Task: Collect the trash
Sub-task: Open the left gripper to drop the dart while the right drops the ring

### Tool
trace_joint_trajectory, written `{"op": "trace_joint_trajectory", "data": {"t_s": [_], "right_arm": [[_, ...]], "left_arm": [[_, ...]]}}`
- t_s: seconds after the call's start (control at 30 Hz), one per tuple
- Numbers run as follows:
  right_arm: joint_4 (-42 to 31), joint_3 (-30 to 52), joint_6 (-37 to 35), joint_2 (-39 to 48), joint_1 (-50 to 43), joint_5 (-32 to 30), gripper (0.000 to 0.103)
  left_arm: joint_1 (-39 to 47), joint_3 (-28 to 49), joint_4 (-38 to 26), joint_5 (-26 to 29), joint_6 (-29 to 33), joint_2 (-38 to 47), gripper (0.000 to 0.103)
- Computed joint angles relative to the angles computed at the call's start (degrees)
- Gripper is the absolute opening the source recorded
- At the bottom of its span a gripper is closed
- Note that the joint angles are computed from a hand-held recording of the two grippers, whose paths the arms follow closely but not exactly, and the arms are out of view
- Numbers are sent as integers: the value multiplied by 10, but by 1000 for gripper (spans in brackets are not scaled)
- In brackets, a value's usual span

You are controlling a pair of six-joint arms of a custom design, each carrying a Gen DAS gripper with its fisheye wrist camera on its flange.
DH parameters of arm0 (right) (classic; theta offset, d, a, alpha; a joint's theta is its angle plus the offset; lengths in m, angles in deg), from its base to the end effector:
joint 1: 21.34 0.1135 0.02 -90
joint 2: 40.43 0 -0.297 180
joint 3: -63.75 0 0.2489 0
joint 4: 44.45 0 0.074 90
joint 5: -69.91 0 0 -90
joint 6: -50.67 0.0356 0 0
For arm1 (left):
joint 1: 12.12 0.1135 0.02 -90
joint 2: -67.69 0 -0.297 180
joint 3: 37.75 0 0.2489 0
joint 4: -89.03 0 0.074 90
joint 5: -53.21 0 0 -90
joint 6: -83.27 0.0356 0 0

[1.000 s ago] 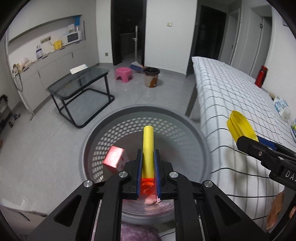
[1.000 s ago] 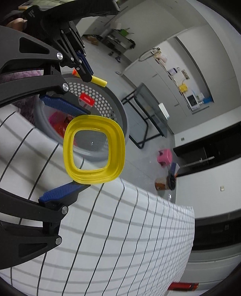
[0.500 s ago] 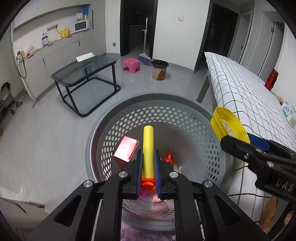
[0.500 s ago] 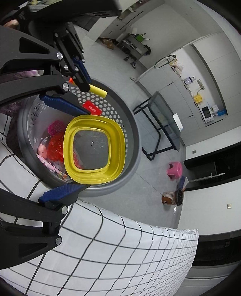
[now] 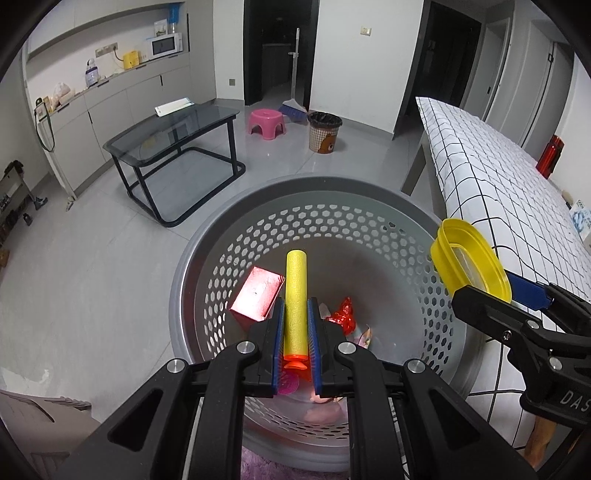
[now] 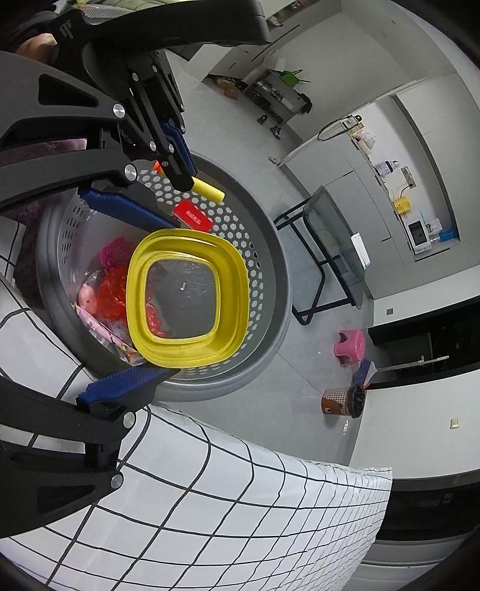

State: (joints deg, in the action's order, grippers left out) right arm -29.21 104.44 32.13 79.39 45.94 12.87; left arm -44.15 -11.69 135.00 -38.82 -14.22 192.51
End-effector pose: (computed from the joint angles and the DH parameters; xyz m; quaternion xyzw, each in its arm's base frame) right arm 0.1184 0.2327 0.0335 0.0981 0.9312 0.1054 0.3349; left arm 0.1854 -0.1145 0.0241 0.1959 0.9271 -0.0920 0.3059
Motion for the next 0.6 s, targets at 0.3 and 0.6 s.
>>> {"op": "trace_joint_trajectory", "data": {"t_s": [0.3,0.6], "right_arm": [[12,-5,-3,-4,-5,-2,68],[50,-27,-9,-1,-12,-6,72]], "left_arm": [[-18,-13,-1,-24,-11,-22,27],[-13,-33,0,-38,-13,-48,49]]}}
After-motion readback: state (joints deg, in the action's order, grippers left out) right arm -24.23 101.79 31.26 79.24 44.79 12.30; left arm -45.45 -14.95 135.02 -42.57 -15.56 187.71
